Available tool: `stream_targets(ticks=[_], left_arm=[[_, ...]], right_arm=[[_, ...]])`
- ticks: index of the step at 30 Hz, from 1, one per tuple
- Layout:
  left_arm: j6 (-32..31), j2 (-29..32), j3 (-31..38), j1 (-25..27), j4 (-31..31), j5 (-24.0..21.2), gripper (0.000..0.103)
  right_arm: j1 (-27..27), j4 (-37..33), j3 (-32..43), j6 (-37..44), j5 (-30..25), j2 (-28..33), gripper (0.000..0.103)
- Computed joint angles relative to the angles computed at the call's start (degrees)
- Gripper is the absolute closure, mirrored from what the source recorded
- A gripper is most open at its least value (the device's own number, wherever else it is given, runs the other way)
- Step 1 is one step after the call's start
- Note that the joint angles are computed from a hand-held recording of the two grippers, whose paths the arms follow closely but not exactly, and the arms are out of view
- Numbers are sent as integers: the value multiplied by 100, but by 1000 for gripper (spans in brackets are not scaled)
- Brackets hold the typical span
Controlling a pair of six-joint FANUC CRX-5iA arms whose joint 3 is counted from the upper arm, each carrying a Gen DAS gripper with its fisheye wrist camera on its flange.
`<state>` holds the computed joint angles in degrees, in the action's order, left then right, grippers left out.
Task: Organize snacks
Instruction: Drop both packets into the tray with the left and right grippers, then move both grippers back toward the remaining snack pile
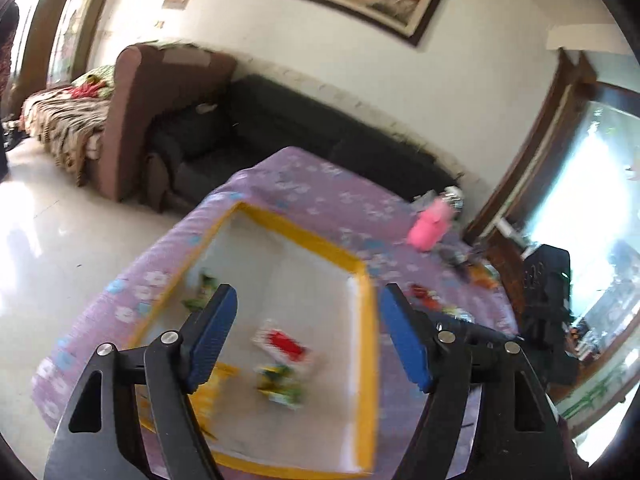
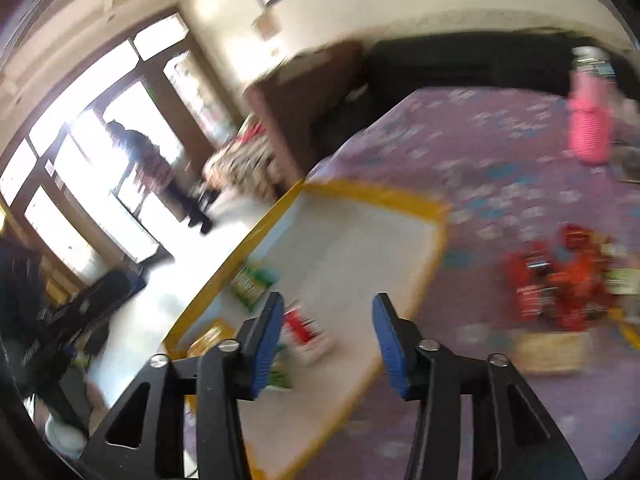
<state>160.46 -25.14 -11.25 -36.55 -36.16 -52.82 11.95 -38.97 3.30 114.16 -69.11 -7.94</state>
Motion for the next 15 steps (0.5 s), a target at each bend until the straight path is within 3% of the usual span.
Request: stream_targets(ticks=[1, 4, 7, 10, 15], left_arm=[[118, -3, 4, -109, -83, 45, 29], [404, 66, -12, -351, -126, 280, 29], [513, 321, 65, -516, -177, 343, 29], [361, 669, 261, -556, -70, 109, 29], [110, 797, 229, -445, 278, 232, 29]], right_arm=[[-261, -50, -23, 64, 151, -50, 41], [-737, 228, 53, -159, 452, 66, 37], [-1059, 548, 292, -352, 258, 455, 39], [-981, 966, 254, -455, 338, 677, 41], [-749, 1237, 213, -338, 373, 1005, 46]])
